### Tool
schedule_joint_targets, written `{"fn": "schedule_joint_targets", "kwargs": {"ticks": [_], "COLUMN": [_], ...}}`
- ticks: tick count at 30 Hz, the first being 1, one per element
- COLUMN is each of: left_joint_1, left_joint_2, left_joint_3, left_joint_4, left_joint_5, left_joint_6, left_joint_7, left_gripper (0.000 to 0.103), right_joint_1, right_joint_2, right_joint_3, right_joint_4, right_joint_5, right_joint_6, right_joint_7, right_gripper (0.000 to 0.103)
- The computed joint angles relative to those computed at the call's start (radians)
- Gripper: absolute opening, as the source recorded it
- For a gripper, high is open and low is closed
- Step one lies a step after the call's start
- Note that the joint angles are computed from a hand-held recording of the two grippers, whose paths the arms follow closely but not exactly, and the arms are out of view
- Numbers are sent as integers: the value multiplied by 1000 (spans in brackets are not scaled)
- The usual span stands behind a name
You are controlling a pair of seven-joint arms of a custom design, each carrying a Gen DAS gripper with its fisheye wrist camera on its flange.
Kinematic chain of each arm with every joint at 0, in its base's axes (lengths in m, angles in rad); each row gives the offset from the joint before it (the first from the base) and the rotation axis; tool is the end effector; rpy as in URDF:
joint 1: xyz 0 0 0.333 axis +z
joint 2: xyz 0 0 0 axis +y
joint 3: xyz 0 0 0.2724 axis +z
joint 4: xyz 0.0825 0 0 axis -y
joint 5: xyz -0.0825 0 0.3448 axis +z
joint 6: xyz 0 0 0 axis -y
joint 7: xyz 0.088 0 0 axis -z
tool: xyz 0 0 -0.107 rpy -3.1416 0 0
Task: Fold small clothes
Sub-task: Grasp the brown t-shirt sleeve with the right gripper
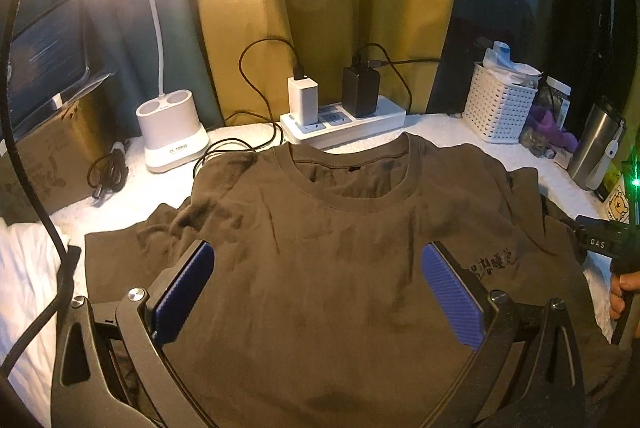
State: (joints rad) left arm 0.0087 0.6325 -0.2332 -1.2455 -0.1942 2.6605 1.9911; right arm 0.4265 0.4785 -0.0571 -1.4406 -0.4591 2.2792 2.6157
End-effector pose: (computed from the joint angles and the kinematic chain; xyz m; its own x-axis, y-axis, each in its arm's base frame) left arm 0.7099 -0.1046 0.4712 -0.4034 -0.9149 0.0167 -0.6208 0.2602 -0.7395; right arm 0.6278 0.2390 0.4306 -0.4068 -0.9132 -0.0230 -0.7741 0.3579 -0.5221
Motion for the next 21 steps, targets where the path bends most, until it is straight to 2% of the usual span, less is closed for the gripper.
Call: {"fn": "schedule_joint_targets", "kwargs": {"ticks": [2,4,7,14,17,21], "left_joint_1": [7,23,50,145,190,225], "left_joint_2": [6,-2,-32,-109,-135,-163], "left_joint_3": [-7,-24,-47,-107,-132,-133], "left_joint_4": [9,-6,-53,-158,-189,-223], "left_joint_5": [-7,-29,-71,-239,-336,-443], "left_joint_6": [-9,-5,18,63,73,68], "left_joint_7": [9,34,79,222,309,397], "left_gripper": [102,102,102,102,102,102], "right_joint_1": [3,1,3,52,70,111], "right_joint_2": [9,7,-20,-83,-76,22], "right_joint_3": [-1,2,4,-5,4,5], "right_joint_4": [11,9,-24,-5,71,285], "right_joint_5": [-4,2,10,-114,-157,-184], "right_joint_6": [-3,1,23,-15,-52,-139], "right_joint_7": [-1,-7,10,98,93,36], "right_gripper": [26,7,6,5,5,5]}}
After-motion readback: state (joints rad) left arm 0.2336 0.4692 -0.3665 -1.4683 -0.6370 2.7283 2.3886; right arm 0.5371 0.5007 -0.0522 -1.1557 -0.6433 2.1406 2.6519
